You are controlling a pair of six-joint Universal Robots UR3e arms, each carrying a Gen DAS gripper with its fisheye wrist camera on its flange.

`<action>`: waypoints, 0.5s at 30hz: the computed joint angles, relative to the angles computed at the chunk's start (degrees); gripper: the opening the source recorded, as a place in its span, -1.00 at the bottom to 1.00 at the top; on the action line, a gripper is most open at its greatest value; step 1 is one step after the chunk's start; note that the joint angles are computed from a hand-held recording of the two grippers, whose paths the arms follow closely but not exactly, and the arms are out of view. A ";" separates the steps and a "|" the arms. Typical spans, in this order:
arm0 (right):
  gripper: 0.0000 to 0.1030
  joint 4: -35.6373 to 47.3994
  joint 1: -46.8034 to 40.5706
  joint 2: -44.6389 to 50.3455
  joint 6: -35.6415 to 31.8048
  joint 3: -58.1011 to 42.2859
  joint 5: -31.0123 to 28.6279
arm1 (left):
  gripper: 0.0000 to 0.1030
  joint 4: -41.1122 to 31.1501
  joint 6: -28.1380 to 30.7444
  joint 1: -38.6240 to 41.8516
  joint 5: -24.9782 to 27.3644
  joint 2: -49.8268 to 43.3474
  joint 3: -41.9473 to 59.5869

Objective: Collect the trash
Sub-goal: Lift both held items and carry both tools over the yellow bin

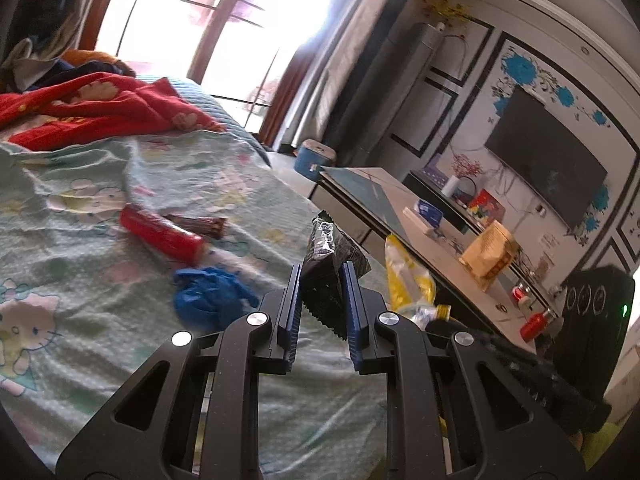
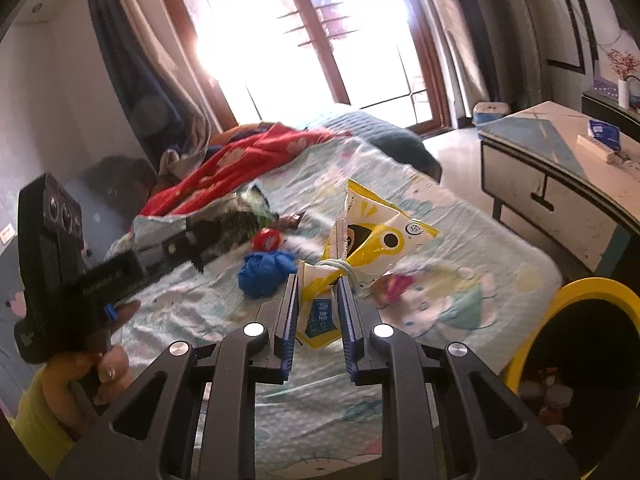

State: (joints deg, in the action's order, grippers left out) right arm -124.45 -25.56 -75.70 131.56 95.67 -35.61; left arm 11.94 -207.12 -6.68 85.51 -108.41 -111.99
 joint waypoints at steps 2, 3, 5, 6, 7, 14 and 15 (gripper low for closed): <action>-0.64 -0.03 -1.19 -0.09 0.05 -0.23 0.57 | -0.74 -0.86 0.42 -1.26 0.23 -1.01 1.76; -0.64 0.09 -1.72 0.05 0.17 -0.63 0.77 | -0.74 -1.31 0.65 -1.93 0.40 -1.58 2.72; -0.64 0.60 -3.15 0.30 0.13 -1.34 1.30 | -0.74 -2.12 1.12 -3.00 0.53 -2.59 4.38; -0.63 0.37 -3.78 0.52 0.38 -1.65 1.43 | -0.74 -2.56 1.28 -3.76 0.76 -3.25 5.40; -0.63 0.36 -4.34 0.75 0.53 -2.04 1.53 | -0.74 -2.96 1.44 -4.49 0.96 -3.91 6.38; -0.64 0.62 -7.72 2.88 1.61 -4.86 1.59 | -0.74 -5.94 2.06 -8.22 1.24 -8.50 12.93; -0.64 0.81 -8.29 3.17 1.52 -5.27 1.58 | -0.74 -6.36 2.11 -8.71 1.23 -9.22 13.98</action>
